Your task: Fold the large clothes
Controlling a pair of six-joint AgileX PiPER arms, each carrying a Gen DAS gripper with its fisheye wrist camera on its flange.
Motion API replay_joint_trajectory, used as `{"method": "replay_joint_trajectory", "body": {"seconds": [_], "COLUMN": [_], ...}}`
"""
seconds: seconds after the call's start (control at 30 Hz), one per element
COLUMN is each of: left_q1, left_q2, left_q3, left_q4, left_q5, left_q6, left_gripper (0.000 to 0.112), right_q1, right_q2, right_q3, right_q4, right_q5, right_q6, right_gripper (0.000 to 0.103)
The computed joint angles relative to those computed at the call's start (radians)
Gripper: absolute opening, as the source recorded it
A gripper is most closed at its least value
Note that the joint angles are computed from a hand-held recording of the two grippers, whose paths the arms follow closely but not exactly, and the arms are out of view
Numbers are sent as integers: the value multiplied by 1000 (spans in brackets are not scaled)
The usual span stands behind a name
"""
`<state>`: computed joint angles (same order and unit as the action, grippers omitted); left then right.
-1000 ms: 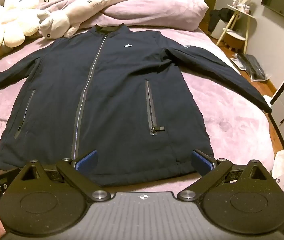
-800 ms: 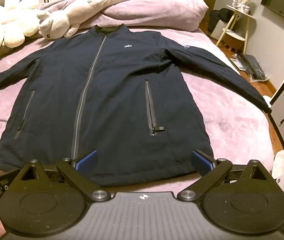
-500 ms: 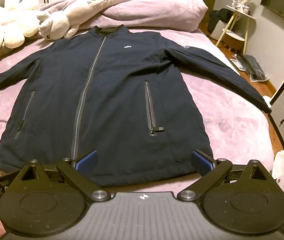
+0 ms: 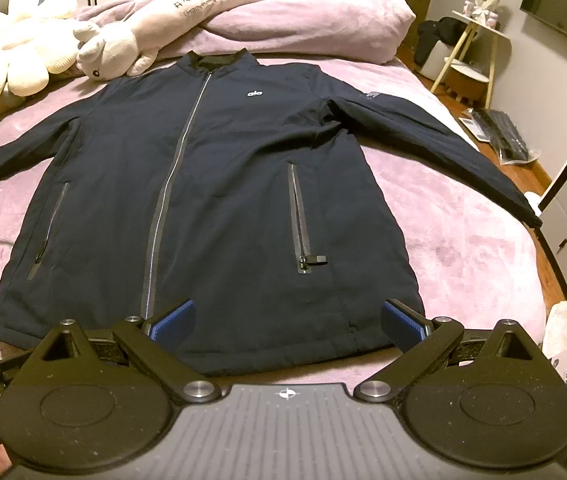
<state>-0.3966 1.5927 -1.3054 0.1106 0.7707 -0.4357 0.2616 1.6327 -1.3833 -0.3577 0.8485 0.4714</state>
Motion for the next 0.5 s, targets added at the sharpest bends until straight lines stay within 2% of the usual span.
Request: {"method": "replay_joint_trajectory", "body": {"seconds": [0.5], "left_q1": [1], "left_q2": [10], "left_q3": [-2], "left_q4": [-14], "left_q5": [-8], "left_q6": [7], "left_gripper": [103], "right_q1": [-3], "right_q2": [15], "right_q3": [-10], "right_q4": [7], "right_q5": [-2], "right_q6": [-6], "right_gripper": [99]}}
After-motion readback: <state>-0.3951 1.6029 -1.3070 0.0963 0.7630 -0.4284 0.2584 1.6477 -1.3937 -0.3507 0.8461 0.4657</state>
